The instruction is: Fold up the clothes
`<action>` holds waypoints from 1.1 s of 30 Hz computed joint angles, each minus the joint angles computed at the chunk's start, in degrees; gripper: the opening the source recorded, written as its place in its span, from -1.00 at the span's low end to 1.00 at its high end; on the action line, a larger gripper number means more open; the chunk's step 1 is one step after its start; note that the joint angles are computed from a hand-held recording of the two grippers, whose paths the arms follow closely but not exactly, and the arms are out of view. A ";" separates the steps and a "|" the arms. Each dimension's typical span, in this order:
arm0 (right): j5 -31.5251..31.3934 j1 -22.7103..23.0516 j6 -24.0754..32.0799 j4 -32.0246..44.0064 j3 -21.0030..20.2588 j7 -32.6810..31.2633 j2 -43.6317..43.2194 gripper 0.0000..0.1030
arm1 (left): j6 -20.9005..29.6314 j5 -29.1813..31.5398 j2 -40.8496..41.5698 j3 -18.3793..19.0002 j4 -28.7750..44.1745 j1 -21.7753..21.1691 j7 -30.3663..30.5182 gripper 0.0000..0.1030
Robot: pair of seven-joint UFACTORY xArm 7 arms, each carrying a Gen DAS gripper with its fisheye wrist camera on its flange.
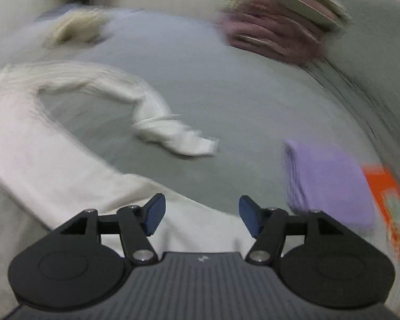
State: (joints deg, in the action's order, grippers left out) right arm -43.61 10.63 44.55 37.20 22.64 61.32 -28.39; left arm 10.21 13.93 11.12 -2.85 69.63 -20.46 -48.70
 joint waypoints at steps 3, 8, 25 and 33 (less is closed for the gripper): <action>-1.00 -0.07 -5.65 0.36 -2.79 -4.36 3.55 0.24 | 0.32 0.40 0.83 -0.22 0.77 -0.36 0.69 0.06; 5.39 1.66 -12.68 0.13 -7.34 -15.67 6.41 -1.00 | 4.14 3.48 2.44 0.82 3.56 -2.36 3.13 -0.83; -0.11 -2.81 -6.85 2.68 -3.37 -10.81 5.60 -1.00 | 0.65 9.02 1.17 2.79 1.97 -2.84 -5.32 -0.96; 2.66 -3.02 -14.15 1.58 -5.24 -13.54 4.66 0.01 | -0.81 3.97 1.58 -0.41 1.62 -0.11 -2.49 -0.94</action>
